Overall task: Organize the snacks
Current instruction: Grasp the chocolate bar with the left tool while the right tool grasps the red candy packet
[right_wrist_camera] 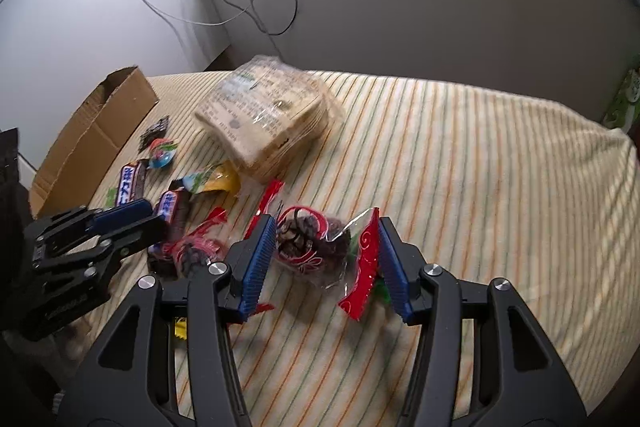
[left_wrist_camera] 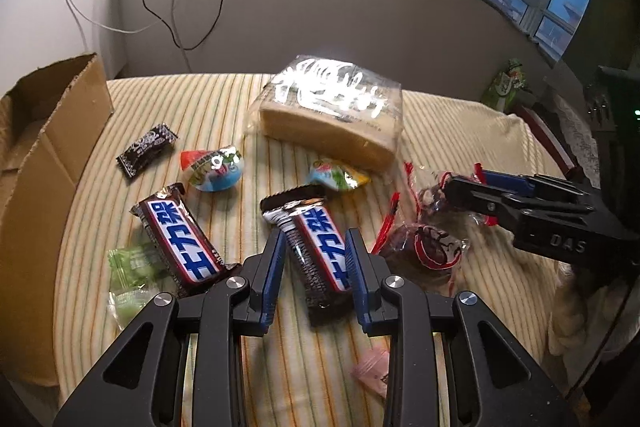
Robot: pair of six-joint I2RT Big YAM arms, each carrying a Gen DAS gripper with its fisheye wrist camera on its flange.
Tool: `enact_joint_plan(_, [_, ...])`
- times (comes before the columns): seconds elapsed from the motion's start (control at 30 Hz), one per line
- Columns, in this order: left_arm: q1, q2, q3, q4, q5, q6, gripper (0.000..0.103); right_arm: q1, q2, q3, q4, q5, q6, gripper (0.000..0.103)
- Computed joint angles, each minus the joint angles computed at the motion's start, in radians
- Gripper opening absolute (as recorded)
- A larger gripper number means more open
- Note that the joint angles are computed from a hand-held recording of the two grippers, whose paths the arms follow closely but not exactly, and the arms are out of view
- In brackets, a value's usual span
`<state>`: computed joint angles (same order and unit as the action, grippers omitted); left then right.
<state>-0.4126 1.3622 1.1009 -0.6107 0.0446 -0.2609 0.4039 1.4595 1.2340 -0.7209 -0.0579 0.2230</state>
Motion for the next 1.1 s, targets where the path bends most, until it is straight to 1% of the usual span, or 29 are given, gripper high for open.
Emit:
enact_joint_plan(0.13, [-0.003,0.002,0.0,0.0,-0.013,0.006,0.031,0.007,0.003,0.001,-0.008,-0.012,-0.02,0.054])
enact_joint_plan(0.17, [-0.005,0.006,0.003,-0.005,-0.018,0.008,0.036,0.008,0.006,0.004,-0.013,-0.019,-0.024,0.054])
enact_joint_plan(0.23, [-0.008,0.014,0.01,-0.008,-0.021,0.008,0.039,0.011,0.014,0.011,-0.023,-0.032,-0.031,0.054])
enact_joint_plan(0.3, [-0.009,0.031,0.019,-0.022,-0.011,0.012,0.039,0.013,0.017,0.014,-0.036,-0.04,-0.046,0.052])
enact_joint_plan(0.33, [-0.012,0.038,0.019,-0.021,-0.016,0.014,0.039,0.013,0.02,0.016,-0.04,-0.049,-0.048,0.05])
enact_joint_plan(0.4, [-0.017,0.039,0.015,-0.01,-0.032,0.021,0.039,0.012,0.024,0.017,-0.036,-0.061,-0.051,0.05])
enact_joint_plan(0.53, [-0.017,0.038,0.015,-0.011,-0.035,0.027,0.035,0.012,0.04,0.027,-0.039,-0.082,-0.071,0.049])
enact_joint_plan(0.57, [-0.015,0.037,0.014,-0.011,-0.037,0.025,0.031,0.014,0.045,0.033,-0.043,-0.079,-0.085,0.05])
enact_joint_plan(0.63, [-0.011,0.035,0.011,-0.011,-0.034,0.022,0.027,0.019,0.052,0.043,-0.054,-0.064,-0.118,0.053])
enact_joint_plan(0.7, [-0.005,0.035,0.01,-0.007,-0.017,0.014,0.027,0.026,0.058,0.048,-0.051,-0.047,-0.148,0.054])
enact_joint_plan(0.8, [-0.009,0.033,0.007,-0.003,-0.029,0.019,0.027,0.027,0.071,0.057,-0.046,-0.054,-0.16,0.054])
enact_joint_plan(0.83, [-0.012,0.033,0.007,-0.001,-0.033,0.018,0.027,0.027,0.071,0.056,-0.04,-0.055,-0.16,0.054])
enact_joint_plan(0.87, [-0.012,0.032,0.007,-0.001,-0.031,0.017,0.027,0.028,0.071,0.054,-0.037,-0.054,-0.16,0.047])
enact_joint_plan(0.9, [-0.01,0.03,0.006,-0.002,-0.029,0.016,0.027,0.029,0.069,0.051,-0.032,-0.058,-0.158,0.044])
enact_joint_plan(0.97, [-0.014,0.033,0.008,-0.001,-0.031,0.014,0.027,0.031,0.062,0.042,-0.022,-0.053,-0.158,0.041])
enact_joint_plan(1.1, [-0.016,0.018,-0.003,0.003,-0.033,0.012,0.027,0.03,0.033,0.014,0.002,-0.06,-0.143,0.04])
